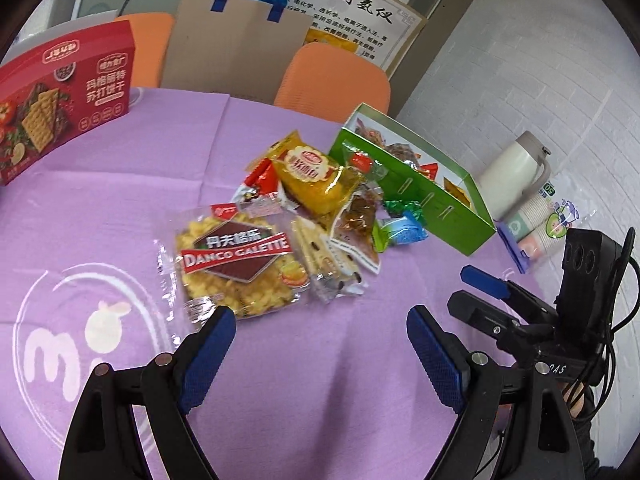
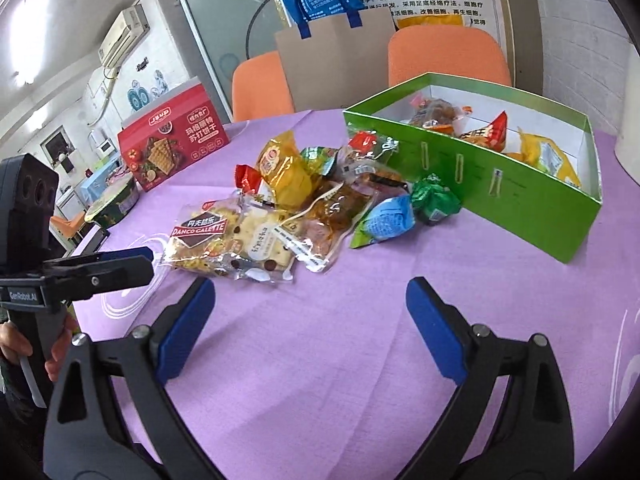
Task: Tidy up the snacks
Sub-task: 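Move the right gripper to the Danco Galette biscuit bag, then close the right gripper on the Danco Galette bag and lift it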
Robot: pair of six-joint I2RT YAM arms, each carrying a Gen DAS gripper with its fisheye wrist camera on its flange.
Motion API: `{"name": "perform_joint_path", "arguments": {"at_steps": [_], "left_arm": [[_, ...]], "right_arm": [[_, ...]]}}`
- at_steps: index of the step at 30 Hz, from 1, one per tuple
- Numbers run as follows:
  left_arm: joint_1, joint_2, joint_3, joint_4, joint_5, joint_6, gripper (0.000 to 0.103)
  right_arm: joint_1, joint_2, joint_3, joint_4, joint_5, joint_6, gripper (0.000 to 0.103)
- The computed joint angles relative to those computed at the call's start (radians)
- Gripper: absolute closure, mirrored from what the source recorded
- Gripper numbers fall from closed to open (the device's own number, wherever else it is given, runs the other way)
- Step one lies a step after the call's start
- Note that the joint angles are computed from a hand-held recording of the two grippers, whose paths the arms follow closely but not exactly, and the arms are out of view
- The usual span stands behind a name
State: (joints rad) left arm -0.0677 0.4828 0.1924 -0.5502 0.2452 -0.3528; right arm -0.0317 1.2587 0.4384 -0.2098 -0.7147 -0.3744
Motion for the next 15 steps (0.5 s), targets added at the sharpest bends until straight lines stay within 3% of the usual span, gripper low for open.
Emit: {"name": "perform_joint_path", "arguments": {"at_steps": [5,9,13,15], "left_arm": [[0.270,-0.055,-0.030,-0.095,0.156,0.154,0.013],[0.446,-0.017,-0.031,-0.114,0.263,0.289,0.013],[0.508,0.044,-0.027,-0.081,0.304,0.345,0.013],[0.505,0.071,-0.027,-0.056,0.304,0.351,0.013]], "right_arm": [[0.165,0.107,0.056,0.031,0.029,0.098,0.021],[0.277,0.220,0.102,0.100,0.075,0.211,0.021],[0.326,0.298,0.131,0.184,0.116,0.322,0.021],[0.338,0.314,0.135,0.204,0.146,0.332,0.030]]}}
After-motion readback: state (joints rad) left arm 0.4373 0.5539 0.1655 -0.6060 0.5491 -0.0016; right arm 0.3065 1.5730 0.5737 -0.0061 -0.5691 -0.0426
